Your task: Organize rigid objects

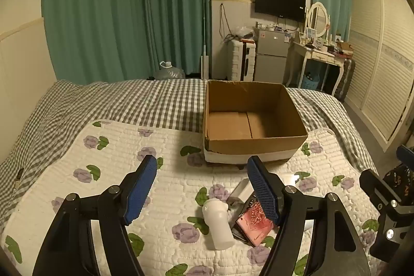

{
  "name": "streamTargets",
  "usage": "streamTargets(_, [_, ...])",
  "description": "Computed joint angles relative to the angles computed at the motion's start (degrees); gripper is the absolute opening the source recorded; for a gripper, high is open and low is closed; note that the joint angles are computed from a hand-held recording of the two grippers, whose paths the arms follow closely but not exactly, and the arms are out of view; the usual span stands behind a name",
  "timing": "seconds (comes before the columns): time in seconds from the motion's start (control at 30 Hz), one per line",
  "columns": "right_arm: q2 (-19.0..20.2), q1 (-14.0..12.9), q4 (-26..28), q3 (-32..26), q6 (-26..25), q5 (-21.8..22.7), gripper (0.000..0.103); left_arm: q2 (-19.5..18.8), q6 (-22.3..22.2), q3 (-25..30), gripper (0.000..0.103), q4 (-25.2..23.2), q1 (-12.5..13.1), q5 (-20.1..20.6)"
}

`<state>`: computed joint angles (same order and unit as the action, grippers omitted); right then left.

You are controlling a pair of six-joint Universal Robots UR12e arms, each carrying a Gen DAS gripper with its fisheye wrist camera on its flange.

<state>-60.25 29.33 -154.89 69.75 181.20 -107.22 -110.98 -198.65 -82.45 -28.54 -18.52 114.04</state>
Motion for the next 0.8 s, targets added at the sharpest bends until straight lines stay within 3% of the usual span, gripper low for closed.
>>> streamTargets(0.17, [-0.5,-1.5,0.3,0.6,-0.4,0.6,0.103,-0.1,0.0,-0.2,0.075,0.8,-0.2,0.5])
streamTargets(0.33, [-0.8,-1.7,-0.2,1.2,-0.7,0.6,0.103,0.1,-0.9,-0.3,0.075,-0.1,0.1,-1.2])
streamTargets(0.8, [-1.2,-1.9,-1.4,2.2,-0.7,0.4,0.103,-0.3,-1.1,-0.4,0.075,0.6,0.0,-0.4])
